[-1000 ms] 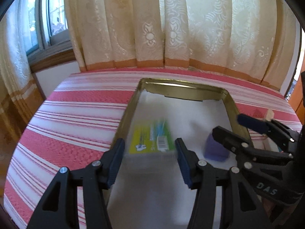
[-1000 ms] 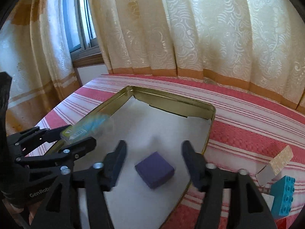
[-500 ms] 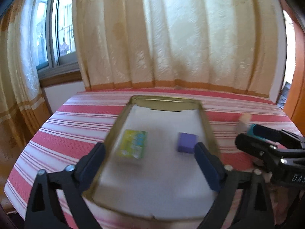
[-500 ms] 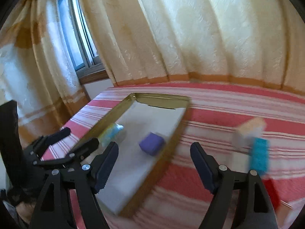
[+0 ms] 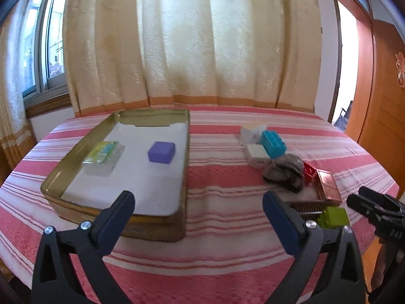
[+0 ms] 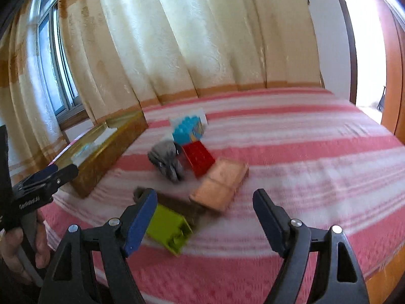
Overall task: Organize rigid objects
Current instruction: 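Grasp the lime-green block with the right gripper, then hold the lime-green block up with the right gripper while the left gripper moves to the brown comb holder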
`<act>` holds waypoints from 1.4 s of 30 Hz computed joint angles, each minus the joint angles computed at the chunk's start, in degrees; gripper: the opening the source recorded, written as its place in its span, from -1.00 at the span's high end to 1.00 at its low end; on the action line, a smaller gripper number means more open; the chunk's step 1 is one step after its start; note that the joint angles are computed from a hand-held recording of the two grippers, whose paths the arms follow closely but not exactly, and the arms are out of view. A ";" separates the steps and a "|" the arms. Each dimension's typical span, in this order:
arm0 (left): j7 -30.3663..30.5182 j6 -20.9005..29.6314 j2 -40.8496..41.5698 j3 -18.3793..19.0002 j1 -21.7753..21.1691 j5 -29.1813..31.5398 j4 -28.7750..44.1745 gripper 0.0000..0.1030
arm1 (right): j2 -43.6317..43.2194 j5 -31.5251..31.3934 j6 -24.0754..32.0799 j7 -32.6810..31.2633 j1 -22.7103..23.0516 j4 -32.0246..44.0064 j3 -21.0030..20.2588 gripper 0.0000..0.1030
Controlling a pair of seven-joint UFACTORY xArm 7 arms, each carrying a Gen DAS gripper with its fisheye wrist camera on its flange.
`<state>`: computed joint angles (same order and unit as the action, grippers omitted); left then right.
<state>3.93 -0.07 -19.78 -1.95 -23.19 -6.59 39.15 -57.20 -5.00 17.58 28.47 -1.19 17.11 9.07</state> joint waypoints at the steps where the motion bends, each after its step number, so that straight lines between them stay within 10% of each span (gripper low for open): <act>1: -0.25 0.20 -0.12 -0.77 0.47 0.39 -0.24 -0.99 | -0.19 0.18 0.12 -0.31 0.72 -0.33 -0.41 -0.55; 21: -2.48 1.49 -0.81 -2.83 1.62 3.33 -1.29 -0.99 | 5.09 -0.02 -6.78 -3.46 4.87 -1.65 1.64 -0.54; 24: -2.47 1.33 -0.91 -2.82 1.44 3.12 -1.33 -0.99 | 5.47 -0.44 -5.93 -3.23 4.09 -1.53 2.27 -0.14; 29: -1.78 1.47 -0.87 -2.81 0.32 2.89 -1.34 -0.99 | 5.46 -0.42 -6.70 -3.30 4.19 -1.96 1.50 -0.05; 42: 2.65 7.04 4.62 -3.43 -6.57 -2.46 4.84 -0.99 | -4.49 -4.56 -9.29 3.45 -13.54 -5.39 5.94 -0.04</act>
<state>6.58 6.97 -15.15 -5.37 -29.77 -9.05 43.99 -61.69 -9.56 8.29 31.92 -14.73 11.72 15.01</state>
